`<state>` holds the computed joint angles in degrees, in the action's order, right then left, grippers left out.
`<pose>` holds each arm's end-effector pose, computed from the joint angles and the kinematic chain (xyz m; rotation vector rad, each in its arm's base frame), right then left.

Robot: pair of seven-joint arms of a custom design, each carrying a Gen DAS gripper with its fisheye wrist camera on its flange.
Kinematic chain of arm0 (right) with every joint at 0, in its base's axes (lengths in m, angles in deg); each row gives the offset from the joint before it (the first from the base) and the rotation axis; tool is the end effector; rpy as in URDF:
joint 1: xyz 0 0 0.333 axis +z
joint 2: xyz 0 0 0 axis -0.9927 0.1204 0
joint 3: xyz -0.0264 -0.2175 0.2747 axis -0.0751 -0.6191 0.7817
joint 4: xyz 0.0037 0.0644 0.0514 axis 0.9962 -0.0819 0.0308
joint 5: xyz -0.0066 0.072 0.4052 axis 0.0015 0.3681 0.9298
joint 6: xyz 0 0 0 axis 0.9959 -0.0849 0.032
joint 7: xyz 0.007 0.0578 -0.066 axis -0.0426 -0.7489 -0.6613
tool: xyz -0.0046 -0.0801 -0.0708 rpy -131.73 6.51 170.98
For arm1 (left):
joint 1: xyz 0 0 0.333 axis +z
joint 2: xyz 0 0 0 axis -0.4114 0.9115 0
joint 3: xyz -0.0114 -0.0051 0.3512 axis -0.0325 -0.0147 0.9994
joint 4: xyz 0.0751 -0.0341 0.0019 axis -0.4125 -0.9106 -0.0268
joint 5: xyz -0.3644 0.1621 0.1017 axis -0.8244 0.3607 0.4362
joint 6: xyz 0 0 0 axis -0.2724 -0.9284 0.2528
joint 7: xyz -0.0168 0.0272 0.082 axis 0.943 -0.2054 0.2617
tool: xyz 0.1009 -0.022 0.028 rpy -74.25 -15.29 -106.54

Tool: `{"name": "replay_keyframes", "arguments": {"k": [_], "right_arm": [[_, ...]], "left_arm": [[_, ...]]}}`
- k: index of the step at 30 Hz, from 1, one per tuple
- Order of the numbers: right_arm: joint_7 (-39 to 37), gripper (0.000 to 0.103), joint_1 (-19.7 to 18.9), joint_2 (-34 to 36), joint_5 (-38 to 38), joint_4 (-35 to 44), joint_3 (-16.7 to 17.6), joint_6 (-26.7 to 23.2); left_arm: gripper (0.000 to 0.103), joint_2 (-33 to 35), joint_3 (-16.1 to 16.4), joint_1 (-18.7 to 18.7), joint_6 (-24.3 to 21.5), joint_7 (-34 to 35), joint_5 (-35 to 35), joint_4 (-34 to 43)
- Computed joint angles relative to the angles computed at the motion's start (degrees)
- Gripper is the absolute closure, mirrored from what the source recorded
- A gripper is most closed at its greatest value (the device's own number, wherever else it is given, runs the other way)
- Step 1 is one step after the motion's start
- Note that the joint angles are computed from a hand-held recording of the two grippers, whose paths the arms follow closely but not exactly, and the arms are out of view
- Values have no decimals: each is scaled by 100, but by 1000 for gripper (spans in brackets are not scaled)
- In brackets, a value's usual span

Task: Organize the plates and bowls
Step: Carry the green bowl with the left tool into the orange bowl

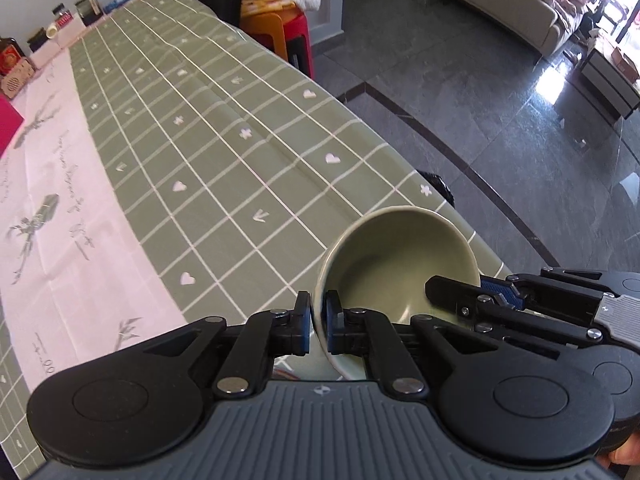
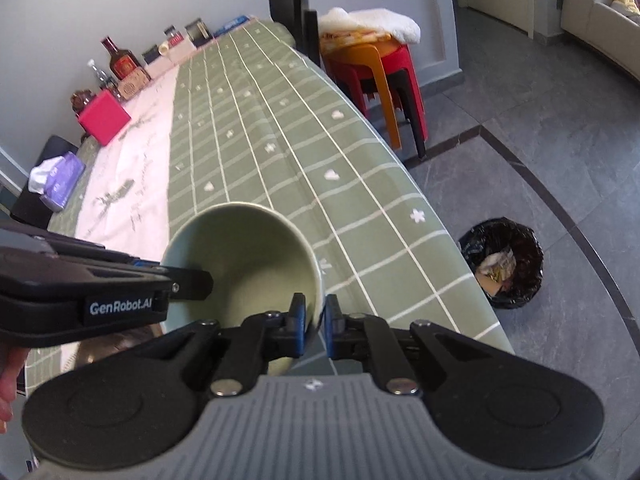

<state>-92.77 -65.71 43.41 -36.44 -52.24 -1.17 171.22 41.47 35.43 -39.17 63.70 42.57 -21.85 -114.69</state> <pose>0.5982 0.2114 0.5087 -0.8854 2.3980 -0.5116 0.7369 -0.3166 0.5534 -0.6418 2.9393 -0.5040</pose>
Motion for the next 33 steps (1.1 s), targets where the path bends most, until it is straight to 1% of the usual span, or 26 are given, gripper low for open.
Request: {"name": "replay_keyframes", "arguments": {"k": [5, 10, 14, 18, 19, 24, 27, 30, 33], "right_arm": [[-90, 96, 56, 7, -214, 271, 30, 88], [-651, 96, 153, 224, -32, 719, 72, 126], [-1383, 96, 229, 449, 449, 1012, 103, 177], [-2268, 96, 287, 746, 1193, 1284, 153, 120], [-2432, 96, 306, 824, 1359, 1344, 151, 98], [-3163, 97, 392, 1172, 1986, 1676, 117, -203], [-3421, 98, 452, 1275, 2142, 1820, 64, -427], [-3669, 97, 486, 1386, 2244, 2026, 35, -696], [-3856, 97, 491, 1473, 2348, 2173, 13, -871]], "left_arm": [[96, -55, 15, 144, -58, -72, -104, 239], [96, -177, 80, 350, -93, -156, -148, 263], [95, -277, 150, 524, -213, -285, -143, 127], [94, -152, 236, 636, -574, -497, -68, 222], [94, -48, 253, 645, -693, -575, -50, 348], [93, 268, 272, 687, -1149, -783, 10, 693], [93, 295, 267, 712, -1229, -806, 23, 670], [92, 225, 275, 692, -1172, -794, 88, 521], [92, 305, 287, 651, -1282, -798, 154, 642]]}}
